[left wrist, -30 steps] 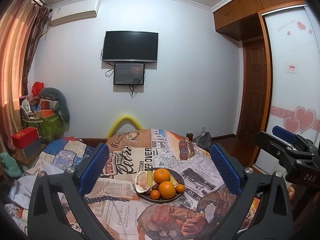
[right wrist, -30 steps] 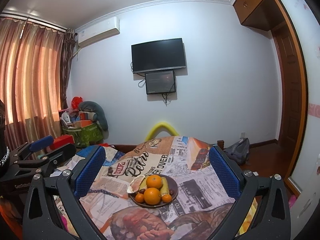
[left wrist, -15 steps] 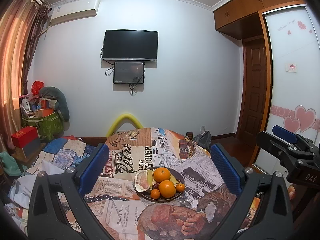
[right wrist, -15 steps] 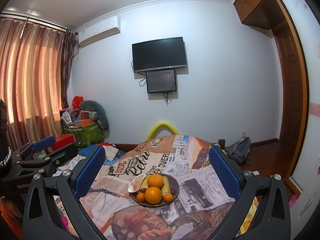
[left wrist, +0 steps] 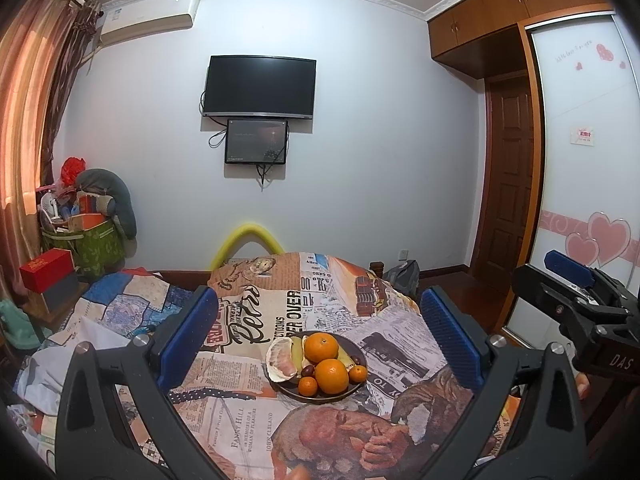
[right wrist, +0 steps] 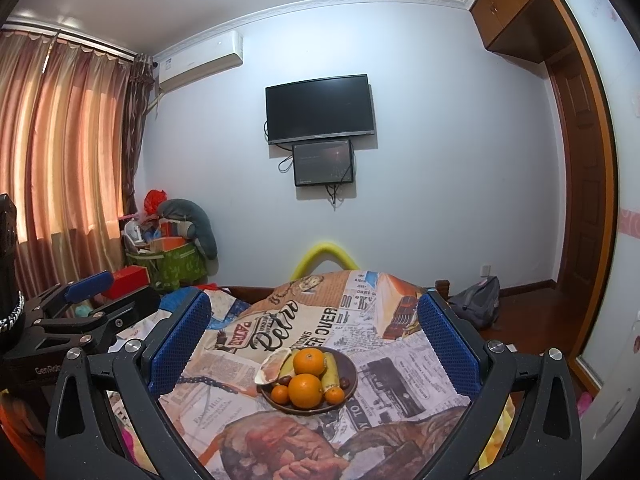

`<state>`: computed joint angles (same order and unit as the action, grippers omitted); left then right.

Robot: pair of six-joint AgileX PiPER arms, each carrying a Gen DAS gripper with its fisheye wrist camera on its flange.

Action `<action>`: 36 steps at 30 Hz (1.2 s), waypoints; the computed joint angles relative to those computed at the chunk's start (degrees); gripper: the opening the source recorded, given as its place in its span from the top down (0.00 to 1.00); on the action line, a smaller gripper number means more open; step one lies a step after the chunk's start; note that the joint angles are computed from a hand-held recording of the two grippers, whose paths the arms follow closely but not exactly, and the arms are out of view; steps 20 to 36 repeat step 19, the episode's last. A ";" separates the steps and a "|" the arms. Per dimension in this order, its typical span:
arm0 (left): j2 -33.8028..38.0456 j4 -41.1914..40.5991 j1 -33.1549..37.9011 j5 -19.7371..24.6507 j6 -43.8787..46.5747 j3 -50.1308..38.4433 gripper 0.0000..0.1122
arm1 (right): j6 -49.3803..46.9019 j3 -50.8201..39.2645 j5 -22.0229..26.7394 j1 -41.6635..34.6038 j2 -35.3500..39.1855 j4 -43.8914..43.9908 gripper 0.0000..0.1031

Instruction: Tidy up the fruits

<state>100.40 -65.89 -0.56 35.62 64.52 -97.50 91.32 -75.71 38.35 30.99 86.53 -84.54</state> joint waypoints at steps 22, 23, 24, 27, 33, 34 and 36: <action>0.42 0.73 -0.33 1.13 -0.49 -0.55 0.08 | -0.72 -0.66 0.43 0.03 0.21 1.18 0.00; 0.42 0.73 -0.33 1.13 -0.49 -0.55 0.08 | -0.72 -0.66 0.43 0.03 0.21 1.18 0.00; 0.42 0.73 -0.33 1.13 -0.49 -0.55 0.08 | -0.72 -0.66 0.43 0.03 0.21 1.18 0.00; 0.42 0.73 -0.33 1.13 -0.49 -0.55 0.08 | -0.72 -0.66 0.43 0.03 0.21 1.18 0.00; 0.42 0.73 -0.33 1.13 -0.49 -0.55 0.08 | -0.72 -0.66 0.43 0.03 0.21 1.18 0.00; 0.42 0.73 -0.33 1.13 -0.49 -0.55 0.08 | -0.72 -0.66 0.43 0.03 0.21 1.18 0.00; 0.42 0.73 -0.33 1.13 -0.49 -0.55 0.08 | -0.72 -0.66 0.43 0.03 0.21 1.18 0.00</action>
